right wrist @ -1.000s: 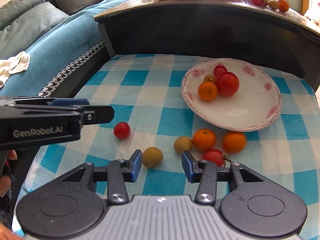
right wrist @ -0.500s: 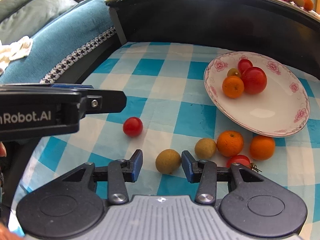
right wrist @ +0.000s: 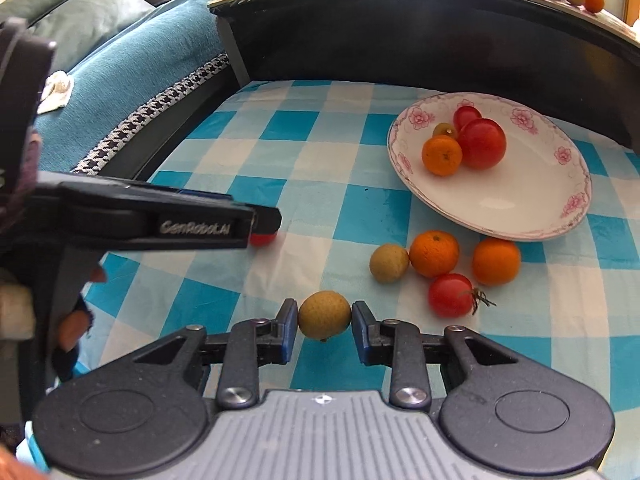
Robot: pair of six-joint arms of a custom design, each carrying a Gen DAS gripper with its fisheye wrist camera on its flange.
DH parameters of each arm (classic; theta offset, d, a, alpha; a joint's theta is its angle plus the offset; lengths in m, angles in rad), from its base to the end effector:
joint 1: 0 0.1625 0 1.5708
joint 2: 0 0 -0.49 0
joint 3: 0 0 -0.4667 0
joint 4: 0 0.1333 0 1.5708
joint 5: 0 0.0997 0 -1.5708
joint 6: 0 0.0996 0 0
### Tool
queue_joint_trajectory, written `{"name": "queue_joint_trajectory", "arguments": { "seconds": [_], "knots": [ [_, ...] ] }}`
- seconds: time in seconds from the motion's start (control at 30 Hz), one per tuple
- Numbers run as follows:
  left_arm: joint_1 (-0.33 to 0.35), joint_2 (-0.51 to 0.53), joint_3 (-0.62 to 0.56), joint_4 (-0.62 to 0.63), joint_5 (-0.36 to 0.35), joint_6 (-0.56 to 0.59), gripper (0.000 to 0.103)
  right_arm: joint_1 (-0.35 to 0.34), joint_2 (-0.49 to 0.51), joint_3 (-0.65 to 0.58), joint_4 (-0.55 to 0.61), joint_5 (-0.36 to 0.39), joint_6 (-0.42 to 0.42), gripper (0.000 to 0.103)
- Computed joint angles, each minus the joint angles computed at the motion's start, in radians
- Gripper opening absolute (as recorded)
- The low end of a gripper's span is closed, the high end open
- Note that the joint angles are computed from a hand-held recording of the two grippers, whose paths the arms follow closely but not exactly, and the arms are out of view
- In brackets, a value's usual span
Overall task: Organize fruits
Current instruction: 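Close the right gripper on a brown fruit while the left gripper closes on a red cherry tomato, then lift and carry the cherry tomato and brown fruit in both grippers toward the bowl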
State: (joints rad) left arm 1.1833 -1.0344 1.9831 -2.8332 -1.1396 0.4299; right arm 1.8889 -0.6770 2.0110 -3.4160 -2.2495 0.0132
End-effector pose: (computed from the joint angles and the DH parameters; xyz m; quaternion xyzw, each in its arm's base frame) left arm -0.0818 -0.6634 0.1491 0.3528 0.8987 -0.1481 0.2145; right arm 0.2600 -0.5632 -0.0031 0.0554 -0.9145 0.2883 0.2783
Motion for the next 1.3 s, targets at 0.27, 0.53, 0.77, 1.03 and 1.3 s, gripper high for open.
{"name": "queue_joint_trajectory", "arguments": {
  "seconds": [0.27, 0.53, 0.77, 1.03, 1.3],
  "knots": [
    [0.005, 0.017, -0.002, -0.001, 0.004, 0.007, 0.034, -0.019, -0.014, 0.022, -0.003, 0.003, 0.034, 0.032],
    [-0.005, -0.016, 0.037, 0.027, -0.014, 0.041, 0.034, -0.018, -0.031, 0.048, 0.001, -0.014, 0.061, 0.032],
    [-0.013, -0.057, 0.083, 0.041, -0.019, 0.034, 0.034, -0.001, -0.052, 0.087, 0.01, -0.05, 0.096, 0.032],
    [-0.018, -0.08, 0.123, 0.039, -0.018, 0.043, 0.041, 0.009, -0.063, 0.143, 0.0, -0.089, 0.152, 0.032],
    [-0.016, -0.098, 0.137, 0.051, -0.028, 0.031, 0.051, 0.012, -0.063, 0.152, -0.003, -0.094, 0.155, 0.033]
  ]
}}
